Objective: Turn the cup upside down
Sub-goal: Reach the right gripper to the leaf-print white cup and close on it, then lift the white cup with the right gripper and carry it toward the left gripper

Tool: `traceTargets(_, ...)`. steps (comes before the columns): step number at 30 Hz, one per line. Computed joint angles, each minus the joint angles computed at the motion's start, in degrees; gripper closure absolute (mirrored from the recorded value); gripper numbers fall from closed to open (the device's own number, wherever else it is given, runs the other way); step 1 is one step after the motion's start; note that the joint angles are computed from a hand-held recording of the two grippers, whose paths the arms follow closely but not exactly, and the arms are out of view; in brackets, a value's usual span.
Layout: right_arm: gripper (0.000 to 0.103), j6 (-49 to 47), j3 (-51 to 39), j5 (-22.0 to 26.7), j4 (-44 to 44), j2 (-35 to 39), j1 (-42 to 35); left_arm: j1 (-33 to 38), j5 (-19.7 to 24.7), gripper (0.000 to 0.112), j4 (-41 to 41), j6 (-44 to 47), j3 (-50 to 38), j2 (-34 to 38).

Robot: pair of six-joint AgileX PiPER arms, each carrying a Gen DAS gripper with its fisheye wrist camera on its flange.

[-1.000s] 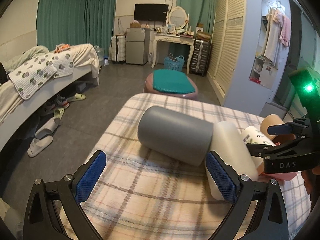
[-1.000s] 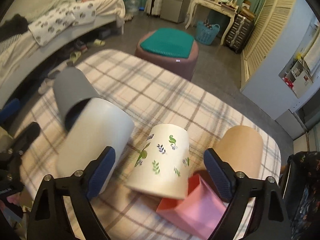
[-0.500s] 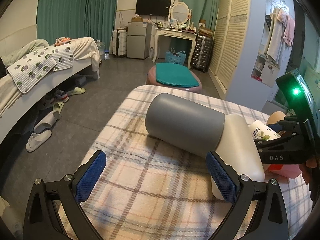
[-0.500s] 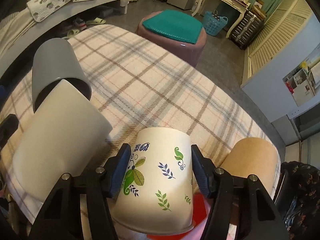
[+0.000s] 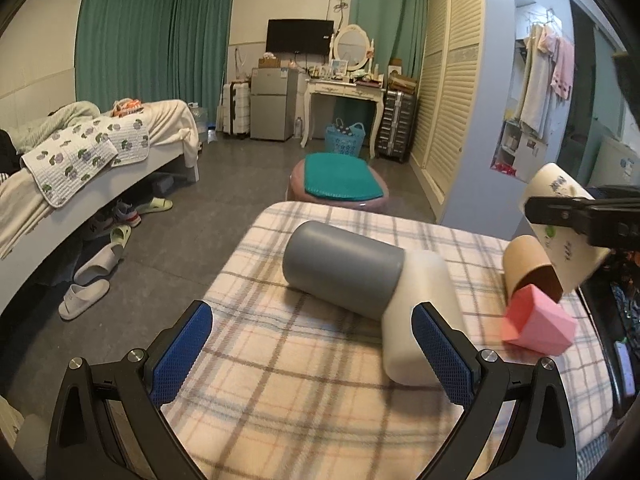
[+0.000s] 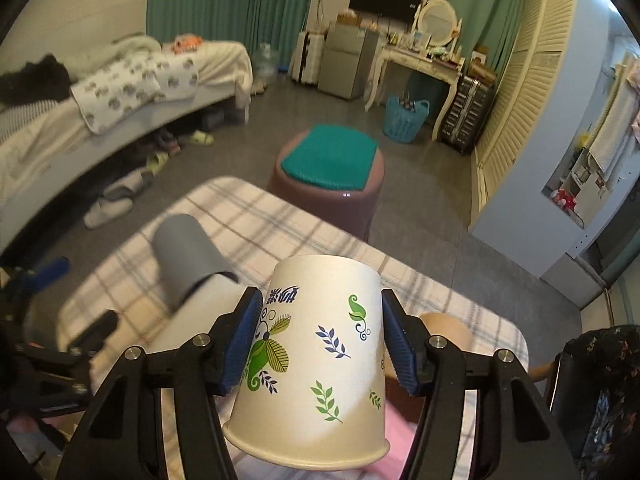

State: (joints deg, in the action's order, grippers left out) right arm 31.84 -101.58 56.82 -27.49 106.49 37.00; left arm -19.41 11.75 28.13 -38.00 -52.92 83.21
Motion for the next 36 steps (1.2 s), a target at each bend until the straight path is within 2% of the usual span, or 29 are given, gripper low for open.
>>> traceTargets(6, 0.044, 12.7, 14.0, -1.0, -2.5, -9.2, 6.3, -3.0, 1.2, 0.009, 1.7, -2.4, 2.3, -3.3)
traceTargets(14, 0.044, 29.3, 30.3, -8.2, -1.9, -11.8, 7.4, -7.5, 3.3, 0.009, 5.7, -7.1, 5.2, -4.7)
traceTargets(19, 0.044, 31.7, 34.5, -11.5, -2.7, -11.2, 6.9, -9.4, 5.1, 0.009, 7.9, -10.3, 5.3, -3.9)
traceTargets(23, 0.043, 31.7, 35.6, -12.6, -2.4, -10.6, 5.9, -8.8, 5.2, 0.009, 1.7, -5.1, 4.9, -2.9)
traceTargets(25, 0.037, 31.6, 36.1, -13.5, -2.3, -10.6, 5.3, -9.0, 6.1, 0.009, 0.0, -3.7, 4.0, -2.1)
traceTargets(26, 0.019, 32.0, 36.4, -14.2, -2.3, -11.0, 5.1, -9.3, 6.8, 0.009, 0.0, -3.6, 3.6, -1.9)
traceTargets(27, 0.011, 33.4, 37.6, -15.3, -3.1, -11.6, 5.0, -9.6, 7.4, 0.009, 0.5, -4.1, 3.3, -1.9)
traceTargets(29, 0.011, 35.1, 39.8, -17.4, -4.1, -14.1, 4.3, -10.5, 8.7, 0.009, 1.3, -4.9, 2.3, -1.6)
traceTargets(32, 0.011, 35.3, 41.6, -17.7, -4.7, -18.1, 3.1, -12.2, 11.8, 0.009, -1.2, -2.6, -0.4, -1.0)
traceTargets(36, 0.011, 34.9, 44.1, -14.7, -6.6, -24.5, 2.1, -15.7, 16.8, 0.009, -4.3, -0.1, -5.8, 0.7)
